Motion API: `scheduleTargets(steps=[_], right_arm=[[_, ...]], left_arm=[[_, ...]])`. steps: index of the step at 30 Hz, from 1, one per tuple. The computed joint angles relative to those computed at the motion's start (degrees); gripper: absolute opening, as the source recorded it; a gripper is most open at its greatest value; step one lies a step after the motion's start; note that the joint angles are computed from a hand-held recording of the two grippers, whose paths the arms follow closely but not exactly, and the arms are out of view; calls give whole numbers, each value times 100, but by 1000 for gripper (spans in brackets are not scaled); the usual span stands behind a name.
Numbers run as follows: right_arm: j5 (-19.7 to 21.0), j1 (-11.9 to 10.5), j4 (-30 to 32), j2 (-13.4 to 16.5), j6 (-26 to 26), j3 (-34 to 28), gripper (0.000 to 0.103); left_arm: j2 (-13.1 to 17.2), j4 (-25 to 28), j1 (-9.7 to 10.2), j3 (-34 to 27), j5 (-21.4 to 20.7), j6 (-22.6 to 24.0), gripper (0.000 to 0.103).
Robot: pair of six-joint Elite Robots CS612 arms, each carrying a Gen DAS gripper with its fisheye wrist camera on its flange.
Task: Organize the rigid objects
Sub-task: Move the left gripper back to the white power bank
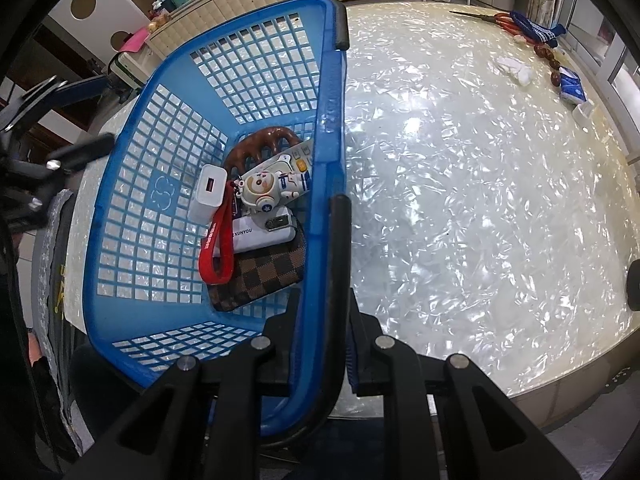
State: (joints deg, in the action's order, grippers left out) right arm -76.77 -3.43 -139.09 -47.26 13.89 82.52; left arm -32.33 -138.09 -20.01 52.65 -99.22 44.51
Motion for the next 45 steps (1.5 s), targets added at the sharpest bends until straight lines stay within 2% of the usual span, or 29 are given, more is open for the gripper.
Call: scheduleTargets(steps=[5, 9, 12, 16, 20, 23, 27, 31, 39, 45], right_arm=[[-53, 14, 26, 4, -15, -18, 16], [-79, 22, 60, 9, 0, -35, 16], [-115, 33, 88, 18, -6, -52, 16], [-125, 37, 122, 23, -14, -69, 16], [-124, 42, 149, 30, -11, -87, 16], [-99, 36, 146, 33, -16, -83, 16], [-123, 41, 189, 42, -57, -107, 16], [-106, 39, 199, 53, -45, -120, 16], [-156, 47, 252, 69, -28, -151, 16], [-152, 45, 261, 77, -8, -156, 16]], left_arm=[[-91, -26, 177, 69, 249, -723, 82], [-7, 305, 290, -37, 388, -1267, 82], [151, 709, 379, -203, 191, -1945, 82], [341, 902, 417, -327, 93, -2719, 82], [604, 1341, 455, -665, -204, -3281, 82], [687, 1312, 438, -723, -333, -3142, 82], [746, 1325, 418, -766, -600, -2328, 82], [799, 1423, 370, -864, -645, -1882, 82], [939, 1432, 250, -1075, -506, -1657, 82], [1104, 1710, 269, -1399, -659, -1309, 82]])
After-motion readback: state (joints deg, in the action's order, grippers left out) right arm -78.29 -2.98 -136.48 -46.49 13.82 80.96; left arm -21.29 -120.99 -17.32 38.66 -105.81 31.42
